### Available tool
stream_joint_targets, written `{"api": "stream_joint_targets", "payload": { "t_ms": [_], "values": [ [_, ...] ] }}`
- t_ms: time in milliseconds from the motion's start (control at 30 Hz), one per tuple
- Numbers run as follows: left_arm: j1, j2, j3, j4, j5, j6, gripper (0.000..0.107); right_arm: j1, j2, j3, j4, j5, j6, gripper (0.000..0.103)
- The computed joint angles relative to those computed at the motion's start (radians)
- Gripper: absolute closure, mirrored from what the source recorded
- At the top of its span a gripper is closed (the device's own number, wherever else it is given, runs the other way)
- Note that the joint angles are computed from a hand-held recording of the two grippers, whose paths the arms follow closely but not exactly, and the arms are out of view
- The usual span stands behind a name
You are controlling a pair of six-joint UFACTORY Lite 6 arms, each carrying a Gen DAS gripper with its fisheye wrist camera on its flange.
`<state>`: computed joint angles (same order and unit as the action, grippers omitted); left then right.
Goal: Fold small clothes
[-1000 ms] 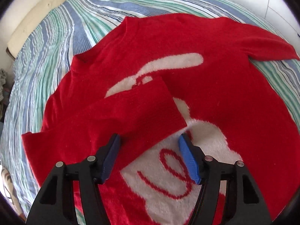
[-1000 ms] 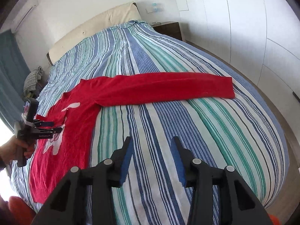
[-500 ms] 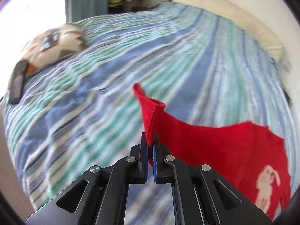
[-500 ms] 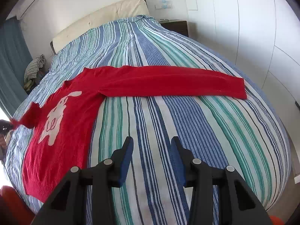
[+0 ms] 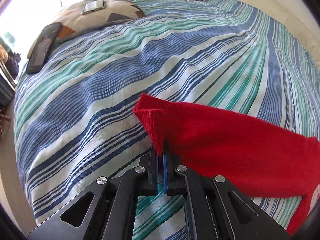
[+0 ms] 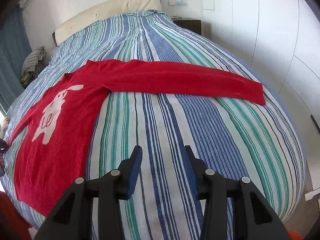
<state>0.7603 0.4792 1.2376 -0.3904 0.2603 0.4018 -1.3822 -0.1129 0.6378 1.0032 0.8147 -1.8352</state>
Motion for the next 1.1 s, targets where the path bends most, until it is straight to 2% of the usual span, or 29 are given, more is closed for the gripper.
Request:
{"api": "stream_joint_targets", "payload": {
  "t_ms": [133, 333, 500, 533, 600, 733, 933, 1033, 1100],
  "values": [
    [0.023, 0.055, 0.049, -0.133, 0.037, 0.127, 0.105, 0.011, -0.004, -0.008, -0.002, -0.021, 0.0, 0.061],
    [0.039, 0.071, 0.054, -0.23, 0.05, 0.247, 0.104, 0.017, -0.015, -0.021, 0.001, -0.032, -0.003, 0.061],
    [0.087, 0.115, 0.11, -0.336, 0.144, 0.343, 0.101, 0.016, -0.014, -0.023, -0.002, -0.036, 0.0, 0.061],
    [0.105, 0.128, 0.125, -0.37, 0.174, 0.37, 0.1, 0.016, -0.014, -0.023, -0.002, -0.036, 0.0, 0.059],
    [0.137, 0.152, 0.157, -0.42, 0.236, 0.402, 0.1, 0.012, -0.009, -0.019, -0.002, -0.03, 0.004, 0.049],
    [0.182, 0.151, 0.168, -0.469, 0.318, 0.435, 0.095, -0.005, -0.009, -0.014, 0.003, -0.009, 0.007, 0.046],
    [0.248, 0.097, 0.122, -0.479, 0.358, 0.489, 0.084, -0.045, 0.008, 0.014, 0.004, 0.035, 0.025, 0.042],
    [0.267, 0.058, 0.098, -0.427, 0.343, 0.462, 0.068, -0.069, 0.023, 0.032, 0.007, 0.062, 0.035, 0.042],
    [0.273, 0.011, 0.058, -0.397, 0.32, 0.456, 0.047, -0.085, 0.034, 0.044, 0.011, 0.076, 0.042, 0.042]
  ]
}}
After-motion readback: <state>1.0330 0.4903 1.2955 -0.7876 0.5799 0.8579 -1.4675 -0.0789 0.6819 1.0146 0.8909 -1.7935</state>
